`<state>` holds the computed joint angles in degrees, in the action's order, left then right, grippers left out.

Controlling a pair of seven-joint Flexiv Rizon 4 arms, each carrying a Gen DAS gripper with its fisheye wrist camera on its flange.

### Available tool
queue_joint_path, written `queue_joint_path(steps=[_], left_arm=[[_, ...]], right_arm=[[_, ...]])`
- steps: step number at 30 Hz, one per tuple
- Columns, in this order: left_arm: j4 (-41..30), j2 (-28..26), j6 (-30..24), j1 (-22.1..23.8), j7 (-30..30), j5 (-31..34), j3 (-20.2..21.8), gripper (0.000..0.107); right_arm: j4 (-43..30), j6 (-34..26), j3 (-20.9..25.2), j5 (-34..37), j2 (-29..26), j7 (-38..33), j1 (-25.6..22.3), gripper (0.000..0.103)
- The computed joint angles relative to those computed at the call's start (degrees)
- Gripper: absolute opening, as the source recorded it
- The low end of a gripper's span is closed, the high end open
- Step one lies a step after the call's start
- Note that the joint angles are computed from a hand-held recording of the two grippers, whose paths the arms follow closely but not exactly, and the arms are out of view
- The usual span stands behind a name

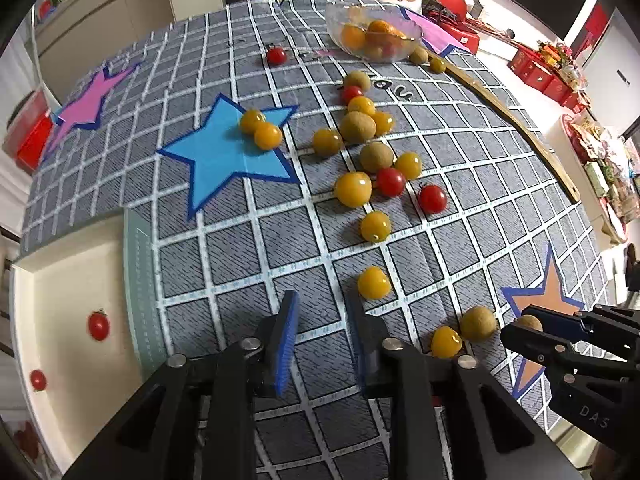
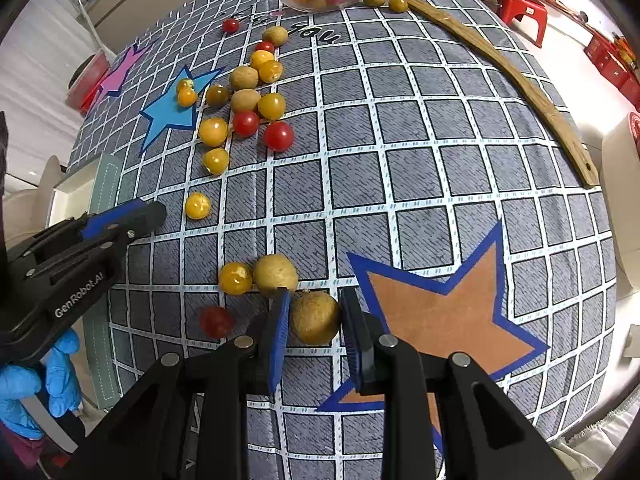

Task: Organize fruits
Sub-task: 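Carry the yellow tomato and tan fruit over the white tray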

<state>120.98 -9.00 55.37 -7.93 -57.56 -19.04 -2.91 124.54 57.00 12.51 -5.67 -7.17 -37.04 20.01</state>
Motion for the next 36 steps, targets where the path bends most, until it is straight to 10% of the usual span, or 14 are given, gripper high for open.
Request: queue_joint_path(steps=[1, 10, 20, 36], left_arm=[[0.3, -0.2, 0.9, -0.1, -0.5, -0.1, 0.0, 0.077], [-1.4, -3.1, 3.8, -1.5, -4.0, 4.0, -0.6, 0.078], [-2.3, -4.0, 3.0, -1.4, -2.2, 3.7, -1.8, 0.021], [-0.6, 1.4, -0.9, 1.0, -0.1, -3.9, 0.6, 0.021]], right_arm=[[0.0, 0.0, 0.0, 0.0, 0.0, 0.1, 0.0, 0.028], [0.5, -0.5, 0.2, 1.2, 0.6, 0.2, -0.1, 0.028], [2.2, 0.6, 0.2, 1.2, 2.1, 2.2, -0.2, 0.028], [-1.6, 0.8, 0.0, 0.7, 0.7, -0.2, -0.1, 0.028]])
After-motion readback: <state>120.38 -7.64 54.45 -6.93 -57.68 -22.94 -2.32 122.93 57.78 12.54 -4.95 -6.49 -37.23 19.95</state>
